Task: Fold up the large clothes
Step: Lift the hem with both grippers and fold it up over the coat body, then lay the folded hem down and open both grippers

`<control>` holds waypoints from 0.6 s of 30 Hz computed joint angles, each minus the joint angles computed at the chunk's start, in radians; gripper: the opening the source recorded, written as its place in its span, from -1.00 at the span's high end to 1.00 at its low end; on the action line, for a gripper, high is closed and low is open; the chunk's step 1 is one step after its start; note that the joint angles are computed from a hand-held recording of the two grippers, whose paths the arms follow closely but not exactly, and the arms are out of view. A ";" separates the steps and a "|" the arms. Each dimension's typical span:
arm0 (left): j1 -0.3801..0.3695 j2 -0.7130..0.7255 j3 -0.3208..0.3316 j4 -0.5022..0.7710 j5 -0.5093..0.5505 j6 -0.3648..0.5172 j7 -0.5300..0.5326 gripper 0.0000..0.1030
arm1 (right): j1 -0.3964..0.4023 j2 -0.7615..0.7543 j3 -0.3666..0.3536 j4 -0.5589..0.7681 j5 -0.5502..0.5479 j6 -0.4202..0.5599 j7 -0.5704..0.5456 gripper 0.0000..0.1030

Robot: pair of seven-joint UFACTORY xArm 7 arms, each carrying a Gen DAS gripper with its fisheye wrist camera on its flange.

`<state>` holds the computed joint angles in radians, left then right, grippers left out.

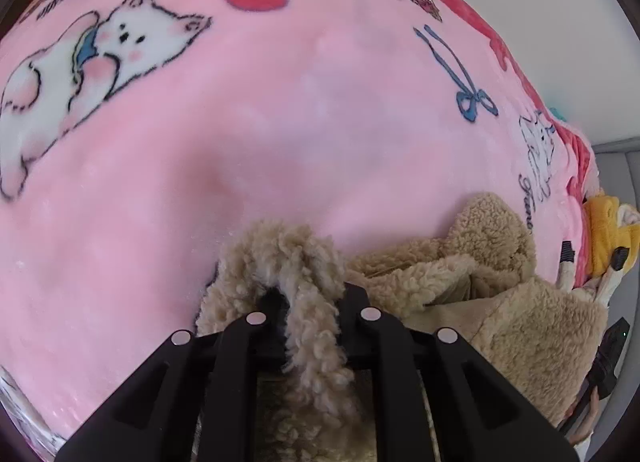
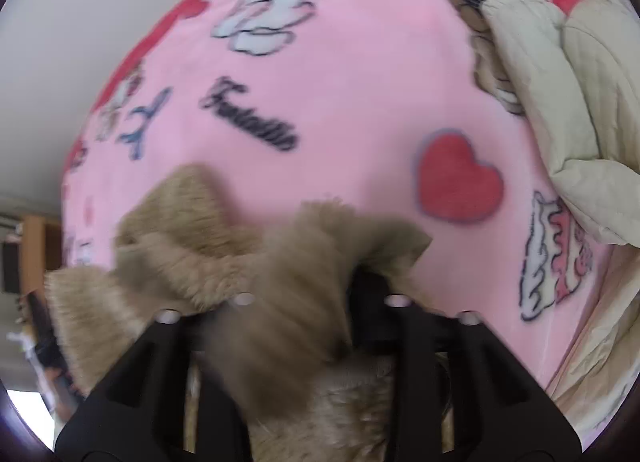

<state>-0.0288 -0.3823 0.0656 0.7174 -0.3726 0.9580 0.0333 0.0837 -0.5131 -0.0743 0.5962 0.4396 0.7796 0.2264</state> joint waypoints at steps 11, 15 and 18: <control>0.028 0.046 0.073 0.172 -0.135 0.232 0.136 0.63 | -0.014 -0.328 0.047 0.086 -0.219 0.145 -0.079 -0.81; 0.052 0.081 0.082 0.246 -0.136 0.352 0.200 0.63 | 0.099 -0.345 0.109 0.054 -0.246 0.204 -0.188 -0.28; 0.070 0.093 0.063 0.260 -0.126 0.376 0.191 0.63 | 0.236 -0.308 0.136 0.012 -0.150 0.111 -0.260 -0.04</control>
